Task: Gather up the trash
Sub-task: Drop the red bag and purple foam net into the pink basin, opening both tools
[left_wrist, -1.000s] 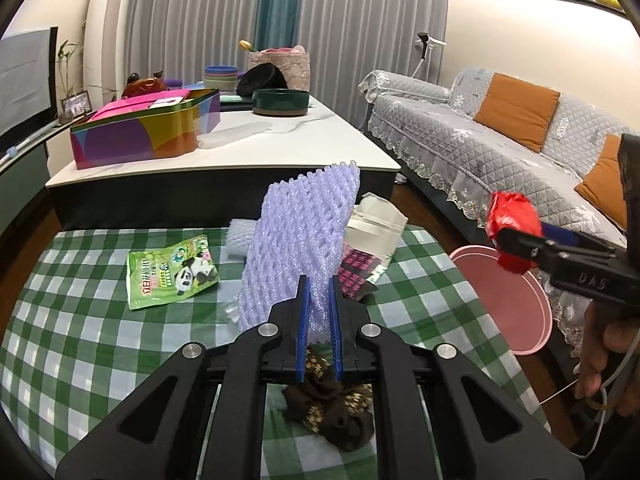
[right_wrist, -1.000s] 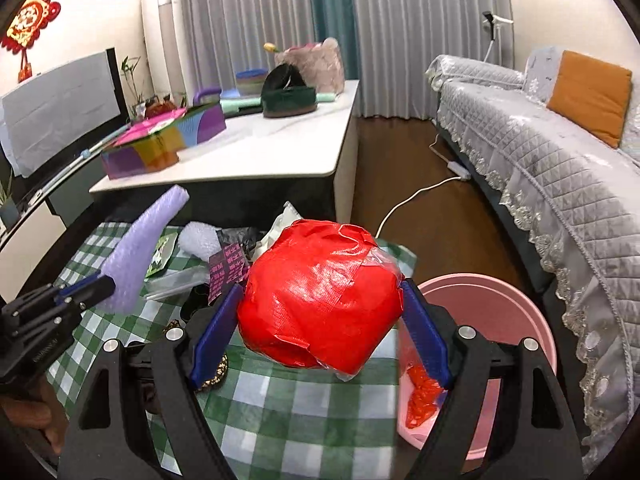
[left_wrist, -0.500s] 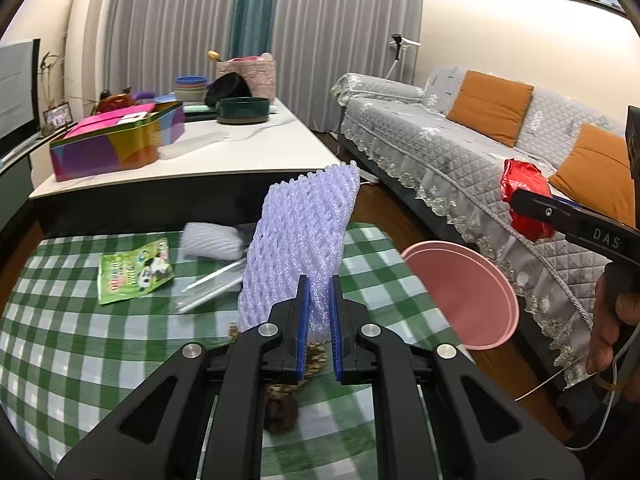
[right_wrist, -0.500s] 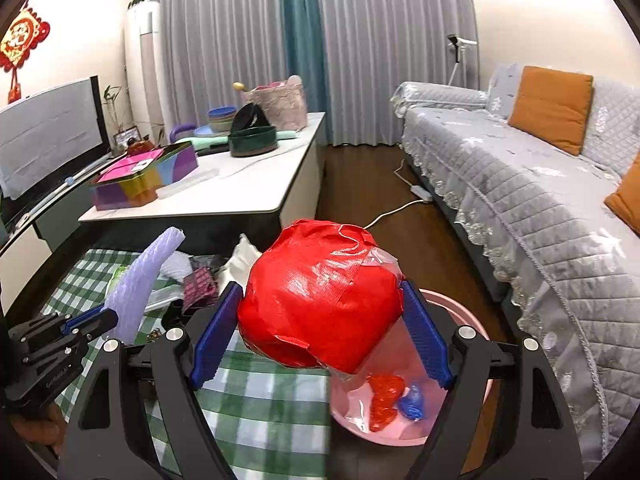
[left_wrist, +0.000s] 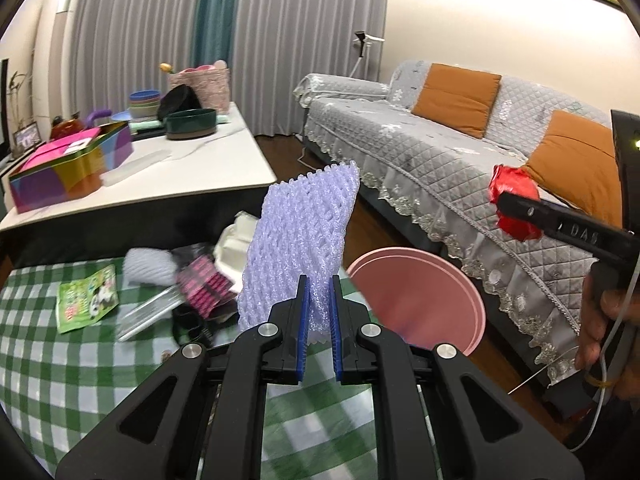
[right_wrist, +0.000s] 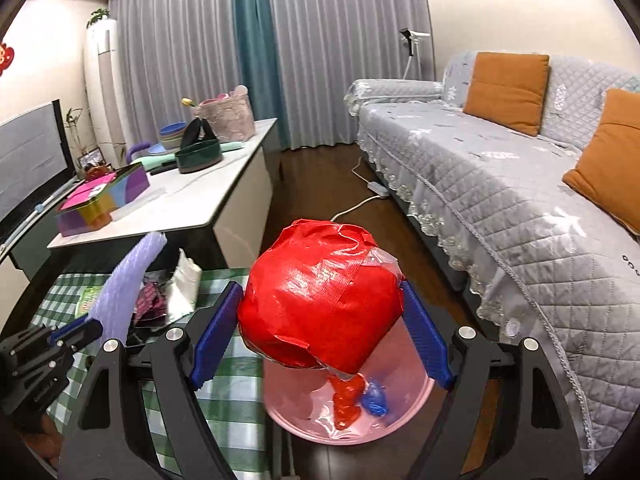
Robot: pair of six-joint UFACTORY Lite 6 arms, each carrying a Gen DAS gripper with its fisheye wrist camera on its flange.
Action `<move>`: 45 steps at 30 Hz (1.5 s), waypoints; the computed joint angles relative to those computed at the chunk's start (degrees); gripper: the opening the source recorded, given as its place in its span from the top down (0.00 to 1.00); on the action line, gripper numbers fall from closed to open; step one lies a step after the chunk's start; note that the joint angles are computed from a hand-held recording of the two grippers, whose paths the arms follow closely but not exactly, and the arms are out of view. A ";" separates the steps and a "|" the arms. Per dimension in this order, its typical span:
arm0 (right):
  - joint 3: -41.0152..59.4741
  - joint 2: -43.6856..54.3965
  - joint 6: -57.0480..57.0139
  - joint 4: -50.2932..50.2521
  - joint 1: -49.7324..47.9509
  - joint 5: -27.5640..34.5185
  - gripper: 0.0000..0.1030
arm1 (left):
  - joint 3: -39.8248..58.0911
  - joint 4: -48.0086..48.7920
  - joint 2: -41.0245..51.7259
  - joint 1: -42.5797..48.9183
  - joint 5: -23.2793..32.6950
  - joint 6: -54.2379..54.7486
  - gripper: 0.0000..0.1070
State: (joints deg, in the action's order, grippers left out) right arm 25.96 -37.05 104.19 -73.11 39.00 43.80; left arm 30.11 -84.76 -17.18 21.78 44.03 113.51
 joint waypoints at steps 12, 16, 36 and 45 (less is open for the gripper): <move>-3.80 -4.08 -4.49 1.50 -12.11 -7.05 0.24 | 1.78 -9.04 3.81 -15.74 -8.64 2.03 0.91; -4.51 -2.87 -4.51 1.01 -15.74 -10.39 0.24 | 3.11 -12.42 6.47 -19.65 -10.91 3.53 0.91; -2.82 8.56 4.34 -9.67 -27.37 -20.72 0.24 | 15.32 -17.60 24.37 -32.17 -9.48 5.71 0.91; -2.70 11.65 8.32 -13.62 -30.38 -21.42 0.12 | 20.40 -15.89 31.78 -32.48 -9.01 2.55 0.68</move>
